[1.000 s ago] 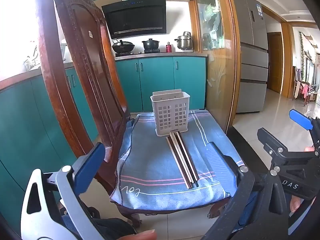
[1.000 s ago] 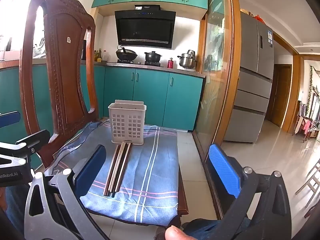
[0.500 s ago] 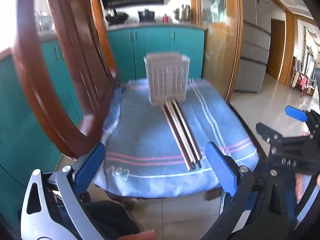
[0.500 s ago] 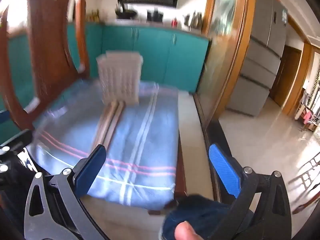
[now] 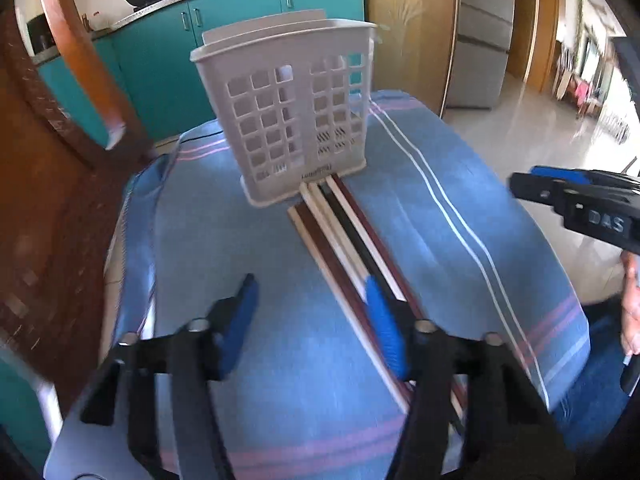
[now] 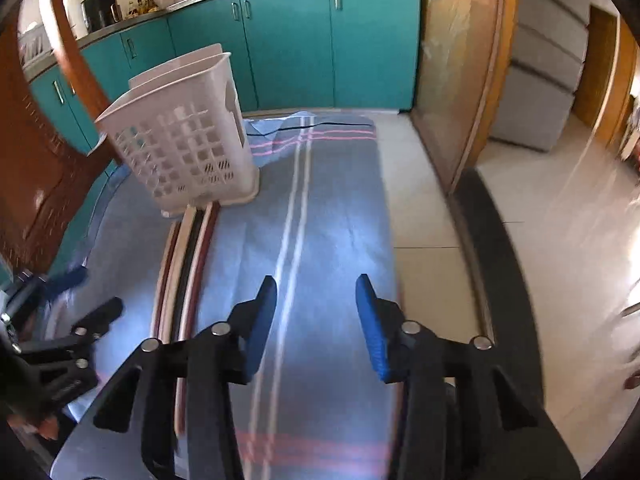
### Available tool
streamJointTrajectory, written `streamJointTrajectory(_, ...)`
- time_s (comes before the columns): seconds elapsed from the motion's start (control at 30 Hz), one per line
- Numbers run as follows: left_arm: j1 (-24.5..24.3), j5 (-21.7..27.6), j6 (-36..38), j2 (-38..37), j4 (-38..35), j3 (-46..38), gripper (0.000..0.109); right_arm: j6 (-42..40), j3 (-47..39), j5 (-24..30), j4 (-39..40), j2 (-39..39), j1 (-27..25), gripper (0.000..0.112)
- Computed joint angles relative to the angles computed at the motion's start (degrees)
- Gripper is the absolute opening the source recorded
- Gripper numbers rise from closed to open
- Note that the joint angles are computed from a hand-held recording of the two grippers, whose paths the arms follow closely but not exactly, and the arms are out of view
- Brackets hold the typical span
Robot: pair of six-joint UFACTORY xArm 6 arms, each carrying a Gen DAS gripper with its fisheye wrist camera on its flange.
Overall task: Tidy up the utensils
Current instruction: 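Move both tools down toward the row of chopsticks beside the basket, then grasp a light wooden chopstick with the left tool while the right tool grasps a red-brown chopstick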
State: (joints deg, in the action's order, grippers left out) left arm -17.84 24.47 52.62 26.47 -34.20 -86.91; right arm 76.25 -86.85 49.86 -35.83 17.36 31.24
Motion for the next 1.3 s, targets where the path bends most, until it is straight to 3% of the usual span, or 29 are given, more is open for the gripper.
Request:
streamJointTrajectory(0.07, 0.4, -0.1, -2.6, 1.9, 1.1, -1.4, 0.052, -5.3, -4.9, -1.5, 4.2, 4.4, -1.7, 0.042)
streamJointTrajectory(0.13, 1.2, 4.1, -8.0, 4.2, 4.2, -5.1, 0.051, -10.8, -8.6, -4.1, 9.2, 8.0, -3.1, 0.042)
streamJointTrajectory(0.2, 1.7, 6.2, -7.8, 4.7, 2.0, -6.8, 0.051, -17.7, -15.7, -5.1, 15.8, 13.9, -4.3, 0.042)
streamJointTrajectory(0.33, 2.7, 9.1, -11.8, 6.6, 2.7, -10.1, 0.052, -28.3, -31.8, -1.5, 24.2, 25.3, -4.8, 0.042)
streamJointTrajectory(0.43, 3.5, 11.9, -15.9, 8.8, 4.7, -13.1, 0.053, -31.3, -42.6, 5.0, 24.5, 32.7, -4.2, 0.042)
streamJointTrajectory(0.6, 3.9, 15.8, -18.2, 11.6, 4.4, -17.4, 0.06, -28.9, -41.2, 8.5, 20.6, 31.3, -3.7, 0.038)
streamJointTrajectory(0.7, 3.7, 18.0, -17.6, 13.7, 3.3, -20.7, 0.061, -28.2, -31.6, 3.6, 22.1, 25.8, -4.5, 0.037)
streamJointTrajectory(0.77, 3.4, 19.0, -17.4, 14.6, 3.2, -22.0, 0.061, -27.4, -29.4, 3.9, 21.0, 24.5, -4.5, 0.034)
streamJointTrajectory(0.83, 2.8, 19.6, -17.0, 14.7, 3.3, -22.0, 0.061, -25.9, -24.8, 0.5, 21.2, 22.1, -5.1, 0.034)
streamJointTrajectory(0.9, 2.2, 17.6, -16.5, 13.9, 3.5, -20.3, 0.057, -24.8, -20.9, -2.9, 22.4, 20.2, -5.9, 0.034)
streamJointTrajectory(0.97, 2.1, 16.8, -18.2, 14.2, 5.0, -20.4, 0.04, -23.6, -16.4, -5.5, 22.4, 17.4, -6.1, 0.034)
streamJointTrajectory(1.03, 2.4, 16.8, -18.5, 14.7, 5.0, -21.2, 0.034, -23.6, -14.6, -5.7, 22.0, 15.9, -6.5, 0.034)
streamJointTrajectory(1.2, 3.3, 17.2, -19.5, 14.6, 5.8, -21.3, 0.033, -22.2, -13.6, -4.7, 19.5, 15.0, -5.6, 0.034)
streamJointTrajectory(1.3, 4.3, 18.3, -21.1, 15.6, 6.3, -23.2, 0.033, -21.9, -17.6, -1.7, 17.3, 17.5, -4.6, 0.034)
